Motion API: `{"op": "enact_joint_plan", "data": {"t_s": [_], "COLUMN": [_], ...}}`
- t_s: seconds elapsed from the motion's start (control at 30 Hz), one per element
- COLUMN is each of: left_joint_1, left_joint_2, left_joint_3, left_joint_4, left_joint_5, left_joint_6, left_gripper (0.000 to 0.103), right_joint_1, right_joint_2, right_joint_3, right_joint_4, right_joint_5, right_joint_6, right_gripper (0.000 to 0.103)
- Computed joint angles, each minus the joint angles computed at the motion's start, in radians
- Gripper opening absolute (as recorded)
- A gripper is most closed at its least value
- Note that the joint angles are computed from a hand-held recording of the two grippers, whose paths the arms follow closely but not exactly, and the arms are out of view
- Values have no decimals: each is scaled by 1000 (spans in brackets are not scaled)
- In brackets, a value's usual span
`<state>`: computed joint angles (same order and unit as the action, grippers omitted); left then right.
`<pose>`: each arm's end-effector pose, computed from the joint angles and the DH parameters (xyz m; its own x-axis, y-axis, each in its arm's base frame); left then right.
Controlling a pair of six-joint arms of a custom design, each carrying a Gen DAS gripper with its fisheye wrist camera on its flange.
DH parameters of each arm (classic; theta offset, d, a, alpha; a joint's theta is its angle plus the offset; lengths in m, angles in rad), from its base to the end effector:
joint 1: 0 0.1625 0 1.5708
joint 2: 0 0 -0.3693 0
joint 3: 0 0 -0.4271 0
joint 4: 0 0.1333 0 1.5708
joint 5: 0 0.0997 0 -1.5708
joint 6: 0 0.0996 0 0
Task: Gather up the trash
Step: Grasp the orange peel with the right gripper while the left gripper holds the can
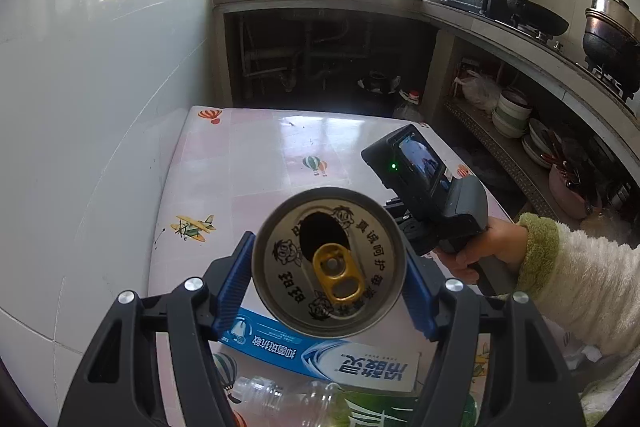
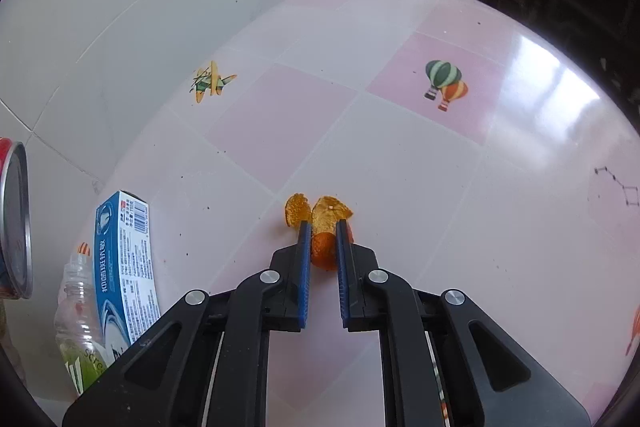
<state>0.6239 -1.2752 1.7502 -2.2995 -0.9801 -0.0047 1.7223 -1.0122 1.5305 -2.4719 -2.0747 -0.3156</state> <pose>-0.3805 -0.5065 0.2654 -0.6023 0.5898 -0.5379 0.7828 0.5683 -0.2535 0.1886 -0.6710 0.2204 -0.8053 -0.2408 0.5417 -0.4102 0.8860 -0.2160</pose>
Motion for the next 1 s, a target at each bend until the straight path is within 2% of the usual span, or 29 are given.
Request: {"op": "enact_joint_plan", "data": {"t_s": [0.1, 0.23, 0.33, 0.43, 0.53, 0.7, 0.83, 0.93, 1.0], "left_joint_1": [-32, -70, -116, -154, -195, -260, -281, -289, -300], "left_joint_2": [-15, -28, -26, -20, -14, 17, 66, 92, 106], "left_joint_3": [26, 60, 93, 125, 163, 216, 235, 244, 249], "left_joint_4": [-22, -36, -40, -39, -43, -12, 10, 14, 13], "left_joint_5": [-2, -71, -91, -140, -175, -226, -237, -241, -221], "left_joint_6": [-20, -56, -67, -75, -86, -101, -149, -168, -176], "left_gripper": [65, 66, 65, 65, 65, 66, 66, 66, 66], "right_joint_1": [-10, -27, -35, -47, -64, -64, -74, -84, -96], "right_joint_2": [-60, -214, -383, -567, -755, -1004, -1107, -1099, -1141], "right_joint_3": [60, 214, 380, 545, 688, 862, 937, 952, 966], "right_joint_4": [-21, -71, -131, -164, -158, -121, -87, -105, -80], "right_joint_5": [-7, 20, 18, 1, 9, -22, -25, -17, -6], "right_joint_6": [41, 111, 153, 207, 257, 333, 383, 400, 408], "right_gripper": [9, 9, 9, 9, 9, 9, 9, 9, 9]}}
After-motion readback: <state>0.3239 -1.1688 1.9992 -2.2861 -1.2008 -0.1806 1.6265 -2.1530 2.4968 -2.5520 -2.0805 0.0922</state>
